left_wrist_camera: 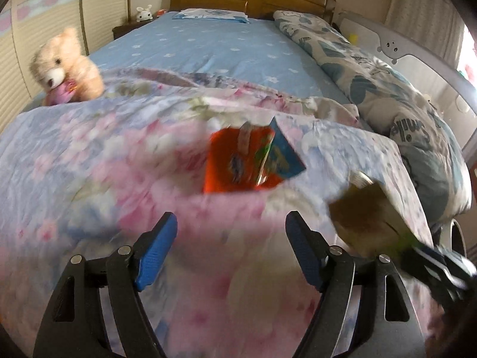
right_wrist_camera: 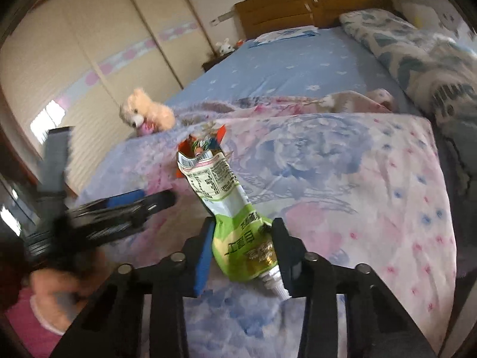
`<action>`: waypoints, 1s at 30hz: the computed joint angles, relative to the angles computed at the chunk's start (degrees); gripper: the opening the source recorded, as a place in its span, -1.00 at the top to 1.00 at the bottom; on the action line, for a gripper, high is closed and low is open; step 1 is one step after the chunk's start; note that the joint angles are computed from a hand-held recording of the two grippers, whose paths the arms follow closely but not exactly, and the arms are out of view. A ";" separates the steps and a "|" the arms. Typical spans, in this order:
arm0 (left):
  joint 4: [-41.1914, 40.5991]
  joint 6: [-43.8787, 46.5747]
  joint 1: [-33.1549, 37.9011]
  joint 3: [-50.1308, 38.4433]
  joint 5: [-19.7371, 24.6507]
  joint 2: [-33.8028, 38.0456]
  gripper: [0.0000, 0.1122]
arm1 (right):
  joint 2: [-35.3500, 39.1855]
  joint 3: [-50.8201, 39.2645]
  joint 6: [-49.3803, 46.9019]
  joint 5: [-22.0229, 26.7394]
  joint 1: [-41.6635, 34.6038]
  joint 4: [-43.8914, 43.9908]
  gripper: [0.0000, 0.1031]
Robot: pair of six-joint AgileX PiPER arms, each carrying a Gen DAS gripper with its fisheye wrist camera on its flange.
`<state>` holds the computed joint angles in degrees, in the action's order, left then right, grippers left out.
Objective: Collect trash
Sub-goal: 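Move both open tools over the bed toward the red wrapper and green pouch, then grasp the red snack wrapper with the left tool while the right tool grasps the green pouch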
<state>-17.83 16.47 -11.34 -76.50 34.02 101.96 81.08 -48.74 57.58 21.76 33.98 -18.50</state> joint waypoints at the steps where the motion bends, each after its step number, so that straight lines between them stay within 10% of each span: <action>1: 0.61 -0.82 -0.49 -1.17 -0.08 1.01 -0.37 | -0.76 0.56 1.54 0.18 0.01 -0.68 0.39; 5: 5.54 -6.43 -2.23 -5.45 -1.47 5.02 -0.35 | -3.66 3.76 2.79 -1.84 -0.80 0.06 0.40; 11: 0.84 -0.97 -1.36 -5.84 -2.14 5.48 0.85 | -3.03 2.54 4.17 -0.16 0.11 -1.49 0.40; 19: -7.52 10.30 2.84 7.53 -2.00 -6.17 0.91 | -3.17 1.36 -2.98 2.56 3.14 3.33 0.27; 24: -14.49 18.32 8.96 17.71 1.10 -16.00 0.91 | -4.22 0.70 -5.16 4.12 6.01 1.22 -0.73; 30: -18.45 24.27 15.90 25.95 6.03 -23.94 0.91 | 4.83 -7.74 -25.84 9.44 5.49 9.58 -0.74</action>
<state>-36.28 40.74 4.56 -50.55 40.05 78.01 85.92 -56.48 31.74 31.20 39.47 -8.92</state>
